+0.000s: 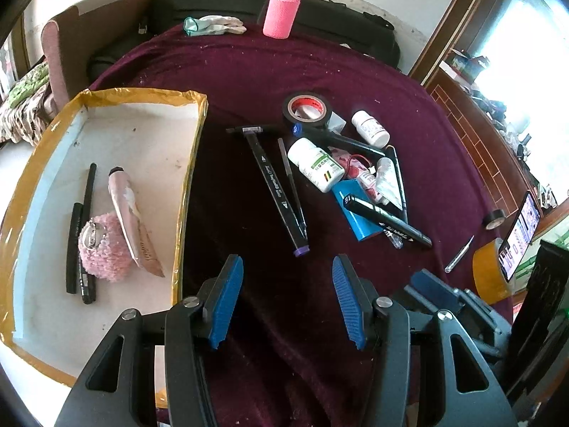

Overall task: Organize objects
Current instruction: 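Grasp a black marker with the right tool while the left tool grasps a purple-capped marker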

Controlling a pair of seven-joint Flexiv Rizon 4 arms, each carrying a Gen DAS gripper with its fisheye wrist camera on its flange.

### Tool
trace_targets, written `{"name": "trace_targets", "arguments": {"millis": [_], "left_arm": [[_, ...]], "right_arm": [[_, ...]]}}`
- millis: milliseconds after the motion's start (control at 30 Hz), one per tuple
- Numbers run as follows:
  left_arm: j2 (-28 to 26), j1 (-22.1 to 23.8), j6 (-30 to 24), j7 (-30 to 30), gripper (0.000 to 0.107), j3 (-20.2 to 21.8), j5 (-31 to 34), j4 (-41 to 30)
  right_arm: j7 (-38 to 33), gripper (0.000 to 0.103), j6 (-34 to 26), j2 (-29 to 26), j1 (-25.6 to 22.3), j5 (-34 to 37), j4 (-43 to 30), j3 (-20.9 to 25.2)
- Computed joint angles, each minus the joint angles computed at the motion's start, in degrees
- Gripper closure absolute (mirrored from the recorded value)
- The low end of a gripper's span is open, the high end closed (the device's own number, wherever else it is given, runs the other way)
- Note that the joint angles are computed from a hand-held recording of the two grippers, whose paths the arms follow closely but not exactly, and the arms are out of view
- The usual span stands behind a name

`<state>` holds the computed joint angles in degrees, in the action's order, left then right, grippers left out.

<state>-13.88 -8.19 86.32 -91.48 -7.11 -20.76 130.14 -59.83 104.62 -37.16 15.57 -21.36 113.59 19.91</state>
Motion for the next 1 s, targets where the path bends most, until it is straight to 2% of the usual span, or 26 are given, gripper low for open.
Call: {"name": "trace_targets", "arguments": {"millis": [267,400,433,633,767,800,833,900,1000], "left_arm": [[-0.8,1.2,-0.5,1.5,0.06,-1.3,-1.7,-0.4],[-0.8,1.8,-0.4,2.5,0.06,-1.8,-2.8,0.0],[-0.8,1.9,-0.4,2.7,0.06,-1.8,-3.0,0.0],[-1.0,2.1,-0.7,3.3,0.06,-2.1,-3.9,-0.2],[-0.9,1.9,-0.9,3.9,0.06,-2.2,-4.1,-0.3],[-0.9,1.6,-1.1,3.8,0.06,-1.8,-3.8,-0.4],[-0.9,1.3,-1.4,3.4,0.06,-1.3,-3.4,-0.6],[-1.1,1.0,-1.8,3.1,0.06,-0.8,-3.0,-1.0],[-1.4,0.7,-2.1,2.3,0.06,-0.3,-2.4,-1.6]], "right_arm": [[-3.0,0.056,-0.8,0.1,3.0,0.0,-3.1,-4.8],[-5.2,0.056,-6.4,-3.3,-3.2,-2.1,-8.0,1.9],[-5.8,0.056,-6.9,-3.5,-3.0,-1.7,-8.4,1.7],[-9.6,0.056,-9.6,-3.9,0.4,0.2,-10.3,-2.6],[-11.2,0.056,-10.9,-3.2,5.7,0.8,-10.0,-9.1],[-12.3,0.056,-10.5,-3.1,5.5,0.8,-9.7,-8.8],[-13.2,0.057,-9.9,-2.7,5.8,0.8,-8.9,-9.2],[-13.7,0.072,-8.6,-2.2,7.8,1.3,-7.6,-11.7],[-14.2,0.079,-8.4,-1.9,8.3,2.1,-6.9,-12.3]]}}
